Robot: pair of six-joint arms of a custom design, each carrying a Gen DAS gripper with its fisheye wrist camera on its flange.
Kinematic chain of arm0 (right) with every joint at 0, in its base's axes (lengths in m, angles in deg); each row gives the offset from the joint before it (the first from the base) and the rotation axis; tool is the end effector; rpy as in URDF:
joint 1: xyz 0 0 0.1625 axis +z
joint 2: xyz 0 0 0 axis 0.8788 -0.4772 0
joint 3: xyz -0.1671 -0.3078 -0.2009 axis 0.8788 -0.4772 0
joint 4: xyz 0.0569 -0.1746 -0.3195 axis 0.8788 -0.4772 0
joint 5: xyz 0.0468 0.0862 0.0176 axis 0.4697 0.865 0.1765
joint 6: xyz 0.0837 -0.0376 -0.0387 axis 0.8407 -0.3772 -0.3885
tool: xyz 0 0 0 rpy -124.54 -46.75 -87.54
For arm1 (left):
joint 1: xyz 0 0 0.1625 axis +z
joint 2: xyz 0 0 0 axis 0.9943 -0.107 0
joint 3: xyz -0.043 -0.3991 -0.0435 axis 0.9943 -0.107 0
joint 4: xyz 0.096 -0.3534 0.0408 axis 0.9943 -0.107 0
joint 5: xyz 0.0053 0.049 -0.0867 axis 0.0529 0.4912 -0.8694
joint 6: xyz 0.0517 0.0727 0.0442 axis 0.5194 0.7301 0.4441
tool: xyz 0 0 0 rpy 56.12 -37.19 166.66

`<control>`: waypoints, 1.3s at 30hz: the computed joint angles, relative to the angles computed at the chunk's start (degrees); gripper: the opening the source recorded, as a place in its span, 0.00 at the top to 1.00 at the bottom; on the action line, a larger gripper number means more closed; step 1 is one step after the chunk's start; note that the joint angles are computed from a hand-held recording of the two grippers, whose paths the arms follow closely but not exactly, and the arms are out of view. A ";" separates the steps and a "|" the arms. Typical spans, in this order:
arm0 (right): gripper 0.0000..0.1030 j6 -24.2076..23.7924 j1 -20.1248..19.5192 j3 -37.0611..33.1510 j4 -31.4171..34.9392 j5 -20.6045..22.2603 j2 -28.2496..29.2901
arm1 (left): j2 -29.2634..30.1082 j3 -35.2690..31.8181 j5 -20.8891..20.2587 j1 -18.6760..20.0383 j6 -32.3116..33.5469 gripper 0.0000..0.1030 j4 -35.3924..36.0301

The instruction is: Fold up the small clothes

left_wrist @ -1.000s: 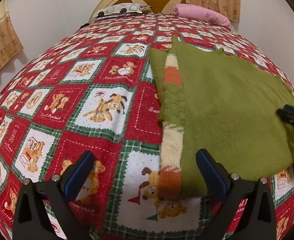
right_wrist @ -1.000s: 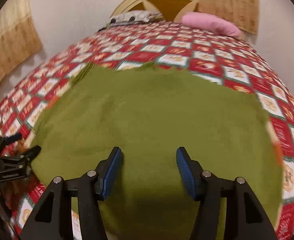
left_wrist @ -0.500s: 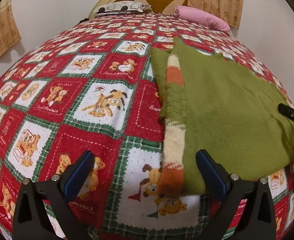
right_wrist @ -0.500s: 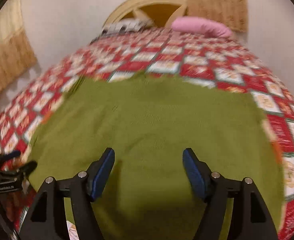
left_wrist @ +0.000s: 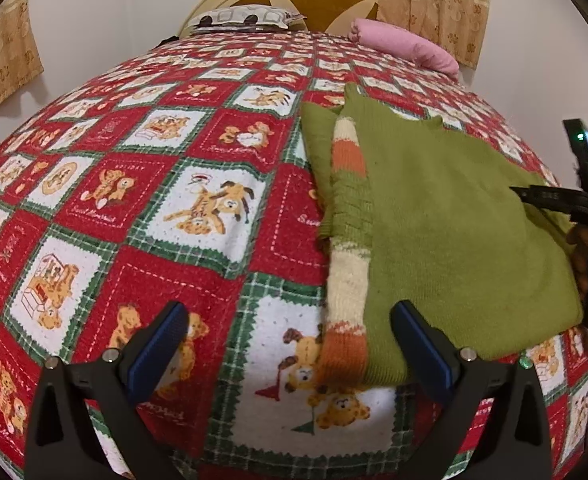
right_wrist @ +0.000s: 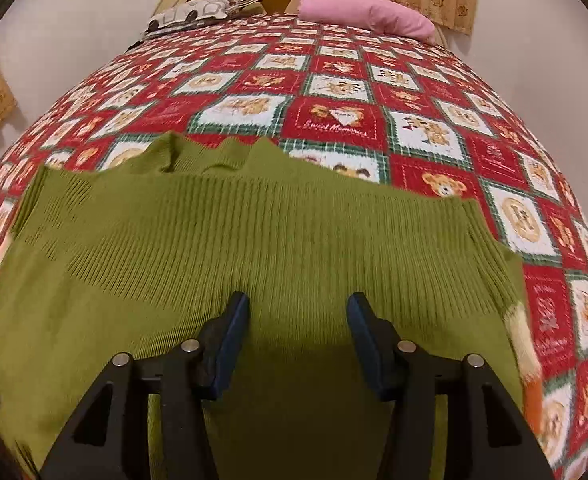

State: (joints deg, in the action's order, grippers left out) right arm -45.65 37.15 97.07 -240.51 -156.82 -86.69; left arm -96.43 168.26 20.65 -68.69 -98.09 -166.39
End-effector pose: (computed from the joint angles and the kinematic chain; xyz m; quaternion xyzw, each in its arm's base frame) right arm 0.1256 -0.3957 0.1722 0.0847 -0.8778 0.2848 0.3758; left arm -0.1439 -0.2520 0.1507 0.1263 0.8916 -0.3073 0.3075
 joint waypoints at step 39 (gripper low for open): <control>0.41 -2.24 37.23 3.13 -14.82 -6.65 28.08 | 5.62 -11.99 -3.06 19.44 30.05 0.00 -18.75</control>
